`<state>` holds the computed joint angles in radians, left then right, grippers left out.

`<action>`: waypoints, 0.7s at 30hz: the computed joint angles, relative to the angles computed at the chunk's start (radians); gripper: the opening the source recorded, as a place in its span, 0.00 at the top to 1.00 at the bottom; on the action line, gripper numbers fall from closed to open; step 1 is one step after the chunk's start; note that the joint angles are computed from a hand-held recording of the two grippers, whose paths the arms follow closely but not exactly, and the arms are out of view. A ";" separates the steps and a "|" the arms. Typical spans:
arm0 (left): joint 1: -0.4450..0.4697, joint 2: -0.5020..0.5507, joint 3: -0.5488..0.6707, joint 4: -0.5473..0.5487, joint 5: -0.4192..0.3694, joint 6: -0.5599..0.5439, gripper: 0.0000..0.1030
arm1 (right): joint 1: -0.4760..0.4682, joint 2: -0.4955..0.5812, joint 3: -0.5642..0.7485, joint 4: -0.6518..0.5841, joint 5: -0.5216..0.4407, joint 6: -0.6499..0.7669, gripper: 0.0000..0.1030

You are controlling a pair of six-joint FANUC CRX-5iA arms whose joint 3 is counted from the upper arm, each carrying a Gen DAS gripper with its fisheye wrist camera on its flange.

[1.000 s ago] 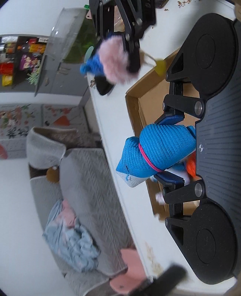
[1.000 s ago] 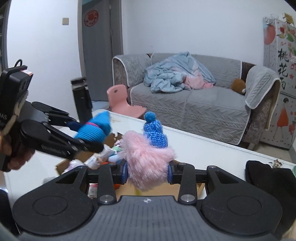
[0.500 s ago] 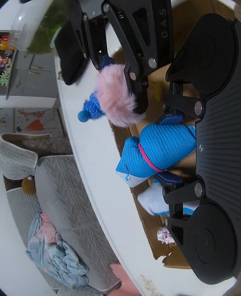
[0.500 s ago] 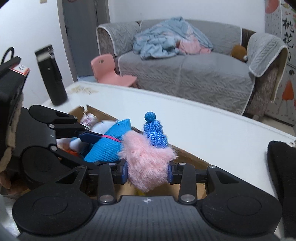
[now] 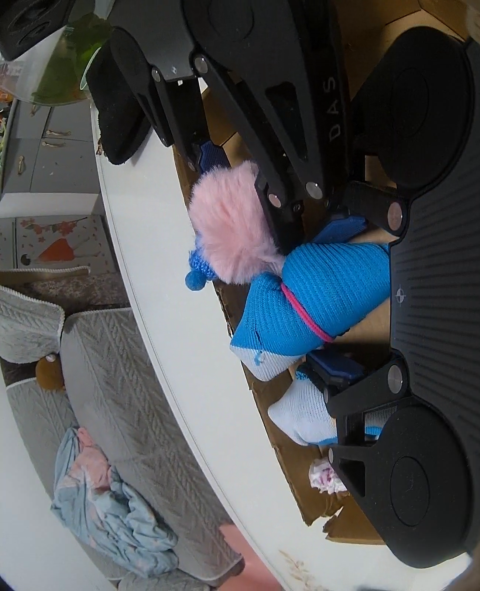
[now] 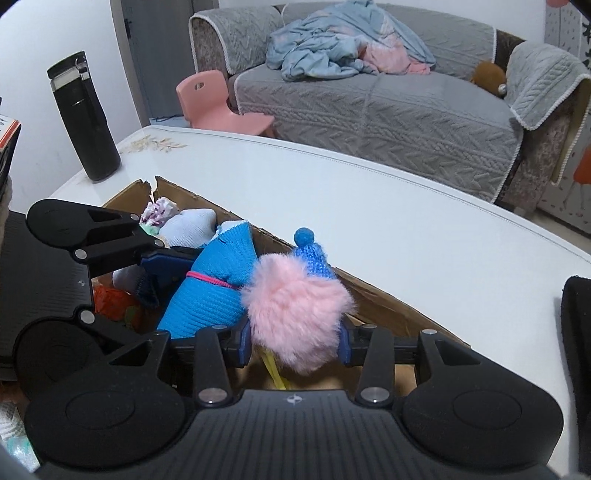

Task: Organize objects
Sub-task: 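Carry the blue sock and pink fluffy sock over the tray and lower them, then open both tools to release the socks in the tray and withdraw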

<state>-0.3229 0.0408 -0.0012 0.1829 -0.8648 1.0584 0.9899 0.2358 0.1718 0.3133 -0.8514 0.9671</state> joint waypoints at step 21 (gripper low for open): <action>0.007 -0.012 0.009 0.007 -0.044 0.023 0.18 | -0.001 0.005 0.031 -0.007 -0.035 0.004 0.50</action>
<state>-0.3159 0.0288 0.0074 0.1903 -0.9088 1.0812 0.9891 0.2409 0.2032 0.3059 -0.8860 0.9706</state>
